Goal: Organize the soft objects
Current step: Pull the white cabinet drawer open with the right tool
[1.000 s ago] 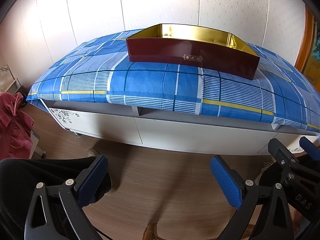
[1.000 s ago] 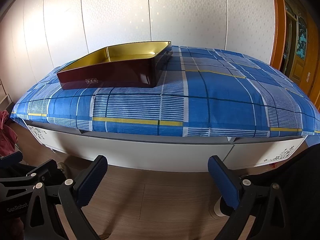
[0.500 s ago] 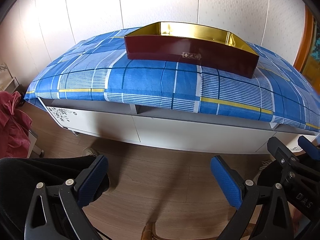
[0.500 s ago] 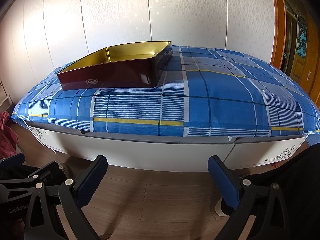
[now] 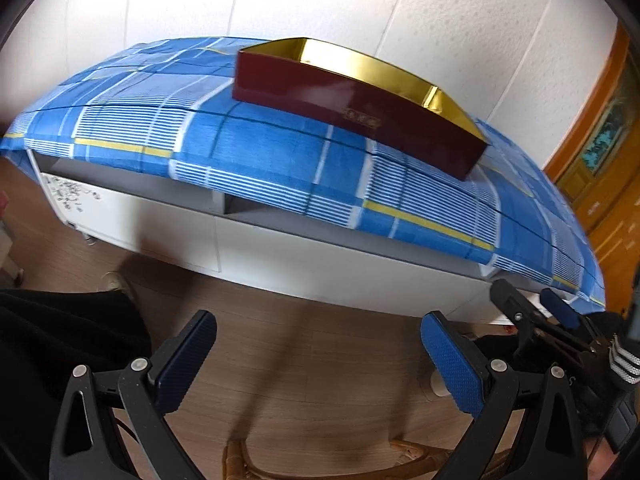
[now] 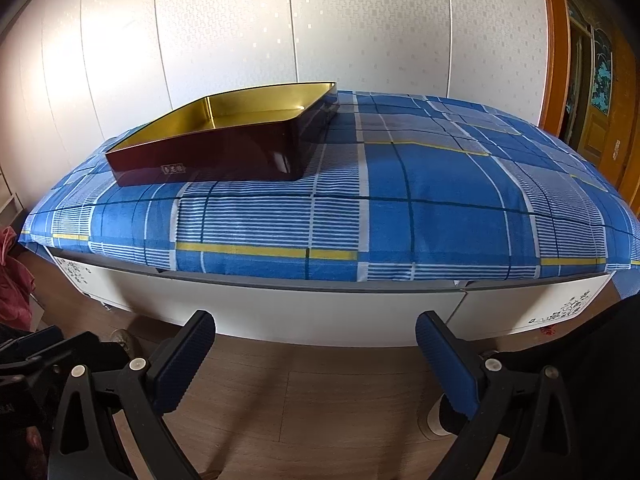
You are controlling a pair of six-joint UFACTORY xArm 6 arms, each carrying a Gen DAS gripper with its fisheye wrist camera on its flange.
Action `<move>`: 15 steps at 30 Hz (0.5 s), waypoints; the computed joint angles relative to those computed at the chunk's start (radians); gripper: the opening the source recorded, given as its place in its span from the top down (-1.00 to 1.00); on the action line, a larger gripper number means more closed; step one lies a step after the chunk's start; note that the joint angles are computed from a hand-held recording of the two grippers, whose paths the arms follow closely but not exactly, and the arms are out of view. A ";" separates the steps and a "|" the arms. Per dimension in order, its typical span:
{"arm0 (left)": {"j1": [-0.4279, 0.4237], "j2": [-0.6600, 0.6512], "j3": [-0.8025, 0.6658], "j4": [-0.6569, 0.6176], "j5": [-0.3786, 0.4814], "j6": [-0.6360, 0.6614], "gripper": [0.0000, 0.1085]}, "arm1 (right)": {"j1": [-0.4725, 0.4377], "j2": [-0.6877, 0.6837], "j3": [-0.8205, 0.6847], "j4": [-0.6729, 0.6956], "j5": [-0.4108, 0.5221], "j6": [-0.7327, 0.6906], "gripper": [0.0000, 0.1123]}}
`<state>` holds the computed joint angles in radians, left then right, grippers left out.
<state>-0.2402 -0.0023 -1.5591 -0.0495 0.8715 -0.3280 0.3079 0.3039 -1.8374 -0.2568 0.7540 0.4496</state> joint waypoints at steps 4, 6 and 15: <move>-0.005 0.041 -0.056 0.061 0.045 -0.010 -0.89 | -0.009 0.050 -0.072 0.050 0.060 -0.080 -0.82; -0.004 0.072 -0.100 0.098 0.087 0.011 -0.89 | -0.008 0.088 -0.126 0.075 0.107 -0.143 -0.82; 0.040 0.214 -0.265 0.082 0.174 0.225 -0.89 | 0.016 0.239 -0.300 0.179 0.179 -0.699 -0.61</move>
<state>-0.1998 0.2117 -1.8238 0.0328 1.0457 -0.1032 0.3236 0.5426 -2.1379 -0.0783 0.9331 -0.2493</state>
